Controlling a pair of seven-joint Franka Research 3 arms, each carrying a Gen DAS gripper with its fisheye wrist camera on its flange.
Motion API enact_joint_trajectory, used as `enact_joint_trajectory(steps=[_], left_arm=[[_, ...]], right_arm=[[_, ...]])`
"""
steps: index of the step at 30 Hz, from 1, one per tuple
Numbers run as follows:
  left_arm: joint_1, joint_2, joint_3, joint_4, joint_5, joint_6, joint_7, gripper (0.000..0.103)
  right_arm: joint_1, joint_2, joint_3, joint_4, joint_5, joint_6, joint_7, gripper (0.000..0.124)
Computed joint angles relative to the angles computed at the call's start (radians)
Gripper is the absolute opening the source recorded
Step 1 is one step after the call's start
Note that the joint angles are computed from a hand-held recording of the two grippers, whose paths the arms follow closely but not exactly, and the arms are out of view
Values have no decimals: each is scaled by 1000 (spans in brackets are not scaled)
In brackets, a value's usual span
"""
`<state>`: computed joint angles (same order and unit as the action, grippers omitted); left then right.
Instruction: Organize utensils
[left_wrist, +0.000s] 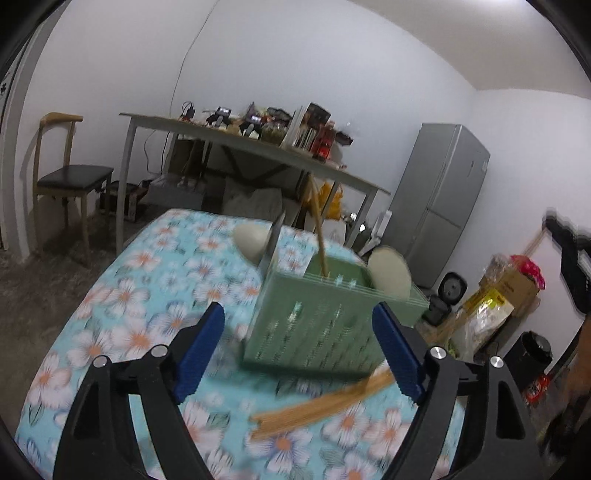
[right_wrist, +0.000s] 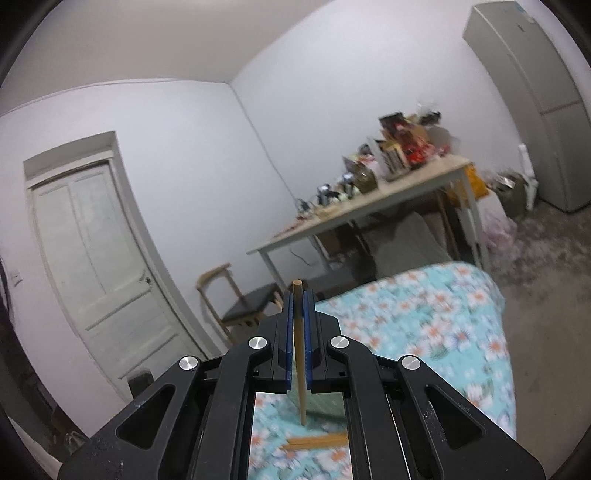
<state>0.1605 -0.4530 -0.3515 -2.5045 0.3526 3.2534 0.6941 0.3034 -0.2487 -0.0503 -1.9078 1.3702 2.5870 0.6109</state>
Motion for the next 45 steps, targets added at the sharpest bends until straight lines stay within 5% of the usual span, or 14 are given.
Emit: enact_joint_trajectory(steps=[7,17,25,29,34,45], left_arm=[[-134,-46,115,-95,-24,-27,21,81],[-111,-76,112,-136,-48,9,29,81],[-127,-77,131,-153,-59,17,48,81],[-133,-76,137,-156,-66,20,56,81],[-141,-78,142,-160,-72,13,62,81],[-136,-81,132,-158,-71,-3,68,82]], right_arm=[[0,86,18,150,44,13,-36,3],[-6,222,95,320,-61,115,-24,3],[13,277,145,309,-264,210,41,3],[17,284,153,276,-372,173,115,5],[15,273,156,256,-390,150,148,41],[-3,148,88,155,-147,82,83,51]])
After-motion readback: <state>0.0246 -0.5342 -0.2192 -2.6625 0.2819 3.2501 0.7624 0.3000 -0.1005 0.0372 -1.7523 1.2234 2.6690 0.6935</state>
